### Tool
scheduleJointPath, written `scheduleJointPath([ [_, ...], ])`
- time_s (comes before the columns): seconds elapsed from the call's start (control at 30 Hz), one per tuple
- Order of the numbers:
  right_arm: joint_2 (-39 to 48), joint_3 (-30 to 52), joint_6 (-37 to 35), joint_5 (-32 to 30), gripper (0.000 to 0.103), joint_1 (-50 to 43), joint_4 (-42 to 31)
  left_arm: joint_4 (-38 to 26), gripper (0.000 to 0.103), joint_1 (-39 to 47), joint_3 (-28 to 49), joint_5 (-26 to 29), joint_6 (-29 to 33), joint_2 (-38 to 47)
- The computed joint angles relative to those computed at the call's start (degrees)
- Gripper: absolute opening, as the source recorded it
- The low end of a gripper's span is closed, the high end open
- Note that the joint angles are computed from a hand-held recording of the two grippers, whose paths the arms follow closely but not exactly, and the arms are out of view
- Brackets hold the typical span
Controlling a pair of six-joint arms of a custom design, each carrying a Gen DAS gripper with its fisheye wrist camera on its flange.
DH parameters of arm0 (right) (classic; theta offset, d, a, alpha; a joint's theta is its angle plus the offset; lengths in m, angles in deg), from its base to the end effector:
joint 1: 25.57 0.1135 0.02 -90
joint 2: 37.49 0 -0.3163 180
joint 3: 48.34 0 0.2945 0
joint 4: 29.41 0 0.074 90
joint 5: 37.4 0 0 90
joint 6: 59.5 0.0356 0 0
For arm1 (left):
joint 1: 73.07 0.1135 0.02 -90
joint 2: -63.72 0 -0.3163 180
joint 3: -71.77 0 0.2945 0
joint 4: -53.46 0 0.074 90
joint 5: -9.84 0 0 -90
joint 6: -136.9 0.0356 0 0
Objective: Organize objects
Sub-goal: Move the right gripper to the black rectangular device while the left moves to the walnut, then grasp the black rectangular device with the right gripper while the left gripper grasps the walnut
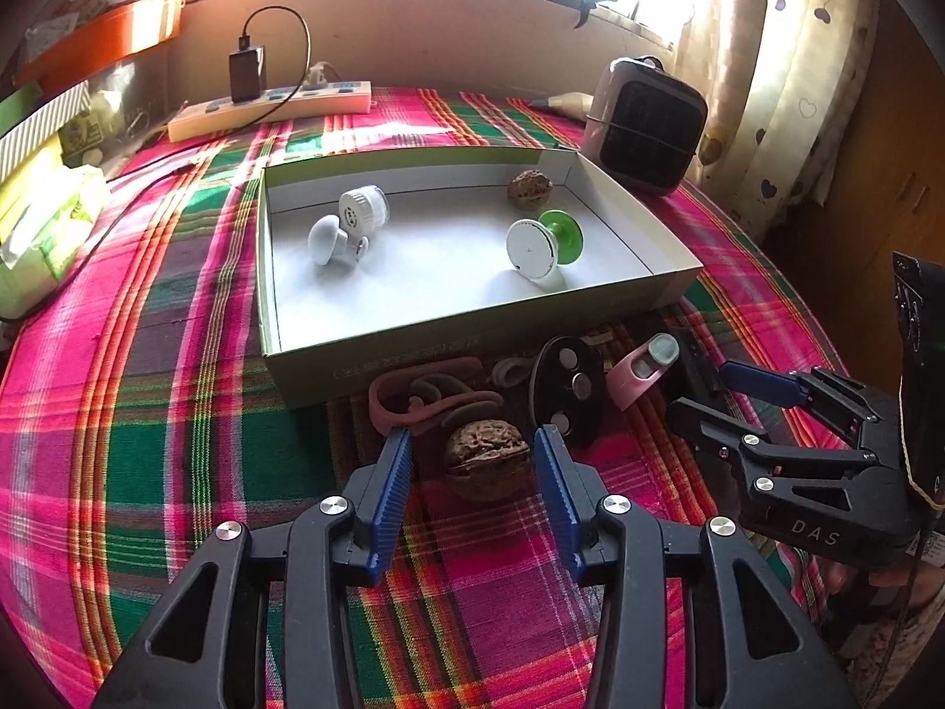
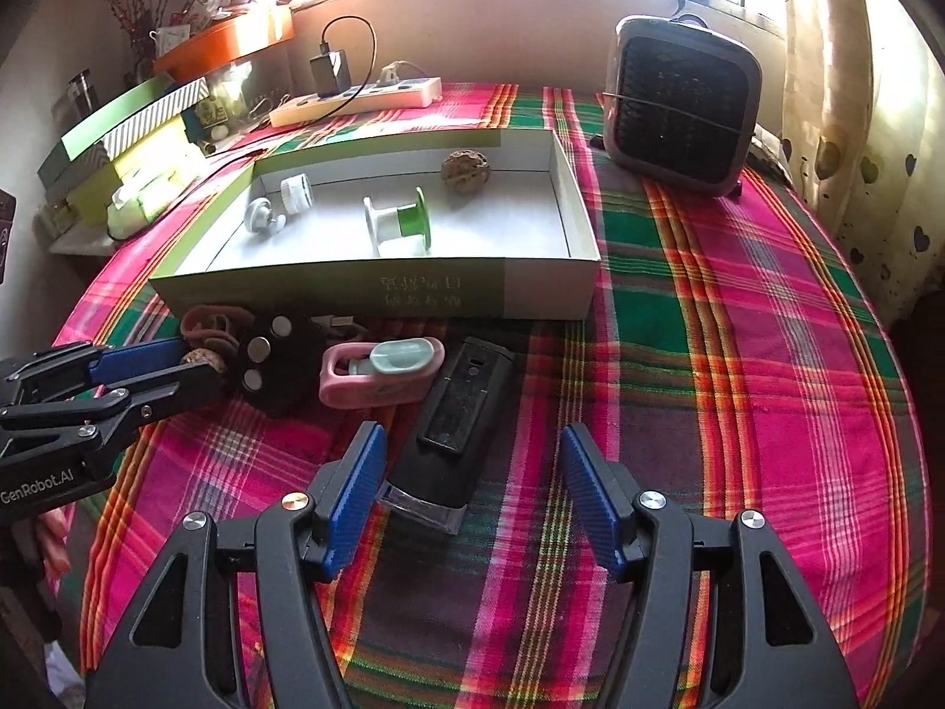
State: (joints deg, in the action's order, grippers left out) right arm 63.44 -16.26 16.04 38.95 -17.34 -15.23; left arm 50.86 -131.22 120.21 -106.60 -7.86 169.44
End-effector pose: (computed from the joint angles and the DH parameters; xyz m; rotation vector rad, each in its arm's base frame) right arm 0.2453 0.0440 0.0608 -0.5858 2.4350 0.2558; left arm 0.1813 -0.2618 0.0786 -0.0829 2.4697 -0.2329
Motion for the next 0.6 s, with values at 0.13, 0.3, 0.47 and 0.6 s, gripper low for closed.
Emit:
scheduleJointPath([
  [0.13,0.15,0.19,-0.59,0.87,0.062,0.43,0.04,-0.30,0.041,0.41,0.42,0.37,-0.32,0.70],
  [0.3,0.53,0.54,-0.62,3.10,0.062,1.23,0.47,-0.81,0.041,0.47,0.79,0.24,-0.25,0.99],
  [0.47,0.63,0.52,-1.13,2.59,0.062,0.65,0.64,-1.42,0.041,0.51,1.30,-0.32,-0.43,1.38],
  [0.6,0.64,0.47,-1.37,2.44,0.062,0.28,0.76,-1.47,0.040,0.30,1.35,-0.68,-0.62,1.48],
])
